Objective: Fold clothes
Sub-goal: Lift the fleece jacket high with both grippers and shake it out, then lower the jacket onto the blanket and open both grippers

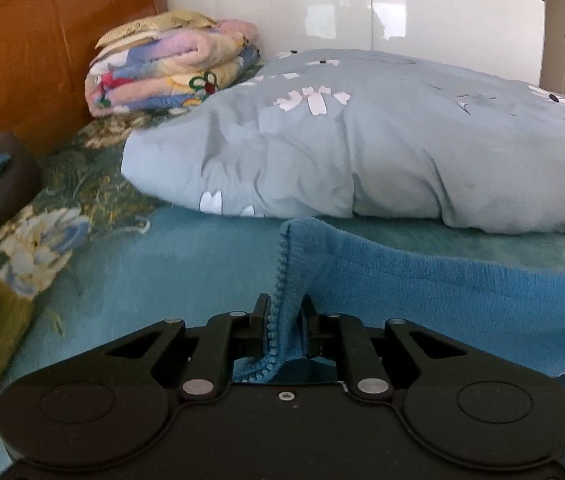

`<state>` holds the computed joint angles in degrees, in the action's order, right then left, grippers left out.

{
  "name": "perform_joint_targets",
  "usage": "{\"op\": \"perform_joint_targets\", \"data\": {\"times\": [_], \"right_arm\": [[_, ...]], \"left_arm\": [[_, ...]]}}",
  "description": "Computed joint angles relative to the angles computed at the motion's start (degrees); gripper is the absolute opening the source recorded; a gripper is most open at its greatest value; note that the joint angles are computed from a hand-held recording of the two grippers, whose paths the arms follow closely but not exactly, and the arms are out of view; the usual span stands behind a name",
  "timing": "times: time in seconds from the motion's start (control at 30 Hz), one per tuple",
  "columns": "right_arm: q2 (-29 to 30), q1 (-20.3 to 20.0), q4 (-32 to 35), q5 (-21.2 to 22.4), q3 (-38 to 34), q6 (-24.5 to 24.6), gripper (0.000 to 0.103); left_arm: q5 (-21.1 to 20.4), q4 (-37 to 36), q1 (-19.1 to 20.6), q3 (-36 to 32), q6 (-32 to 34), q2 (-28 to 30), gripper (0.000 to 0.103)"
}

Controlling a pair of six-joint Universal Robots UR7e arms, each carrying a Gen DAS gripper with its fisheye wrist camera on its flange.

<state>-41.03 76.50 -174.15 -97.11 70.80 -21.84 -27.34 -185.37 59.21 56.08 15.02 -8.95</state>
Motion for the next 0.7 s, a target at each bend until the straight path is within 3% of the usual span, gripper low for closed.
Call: {"op": "perform_joint_targets", "data": {"times": [0.33,0.53,0.63,0.7], "right_arm": [[3.4,-0.3,2.2,-2.2,-3.5,0.8,0.01],[2.7,-0.2,4.8,-2.5,-3.8,0.4,0.014],[1.4,-0.2,3.8,-2.1,-2.2,-0.1,0.038],[0.3,-0.1,2.0,-1.7,-0.5,-0.5,0.069]], "left_arm": [[2.8,3.4,1.2,-3.7,2.9,3.1,0.021],[4.1,2.5,0.9,-3.3,3.7,3.3,0.032],[4.8,3.4,0.3,-0.7,2.6,1.7,0.041],[4.4,4.5,0.0,2.8,-1.5,-0.6,0.051]]}}
